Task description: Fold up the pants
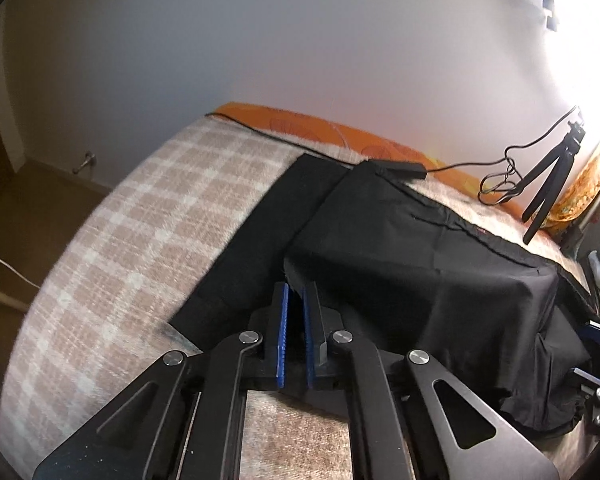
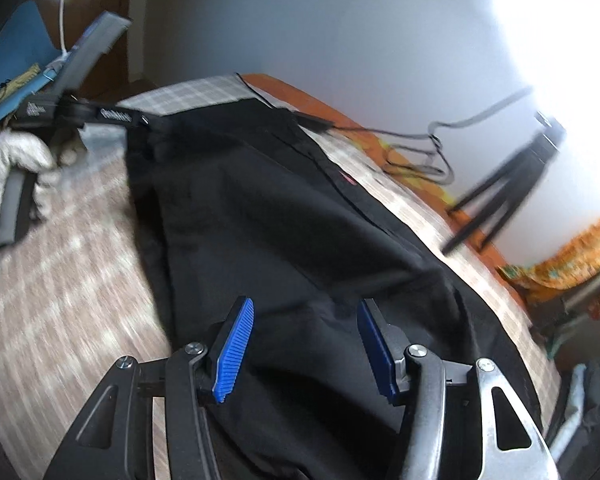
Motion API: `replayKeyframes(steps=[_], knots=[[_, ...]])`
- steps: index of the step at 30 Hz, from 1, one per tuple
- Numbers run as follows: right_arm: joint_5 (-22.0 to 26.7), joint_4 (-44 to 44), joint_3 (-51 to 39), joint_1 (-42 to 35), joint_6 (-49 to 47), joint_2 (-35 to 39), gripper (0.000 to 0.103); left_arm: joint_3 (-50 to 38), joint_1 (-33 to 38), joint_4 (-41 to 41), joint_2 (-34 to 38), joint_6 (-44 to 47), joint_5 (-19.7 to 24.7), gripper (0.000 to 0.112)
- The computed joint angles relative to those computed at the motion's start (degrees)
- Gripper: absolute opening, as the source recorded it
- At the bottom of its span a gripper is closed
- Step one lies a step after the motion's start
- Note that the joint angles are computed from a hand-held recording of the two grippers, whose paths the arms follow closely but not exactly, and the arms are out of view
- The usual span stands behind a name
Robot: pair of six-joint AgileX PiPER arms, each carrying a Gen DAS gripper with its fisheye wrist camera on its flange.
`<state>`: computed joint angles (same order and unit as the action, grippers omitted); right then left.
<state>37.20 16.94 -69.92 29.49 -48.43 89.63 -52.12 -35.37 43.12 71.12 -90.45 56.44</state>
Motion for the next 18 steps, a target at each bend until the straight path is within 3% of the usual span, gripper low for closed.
replayKeyframes(steps=[8, 18], knots=[[8.27, 6.75, -0.55, -18.39, -12.75, -3.69, 0.068, 0.63, 0.80, -0.57, -1.50, 0.93, -1.11, 0.002], [20.13, 7.32, -0.07, -35.90, -23.50, -8.10, 0.081, 2.95, 2.52, -3.23, -4.56, -0.90, -4.03, 0.002]])
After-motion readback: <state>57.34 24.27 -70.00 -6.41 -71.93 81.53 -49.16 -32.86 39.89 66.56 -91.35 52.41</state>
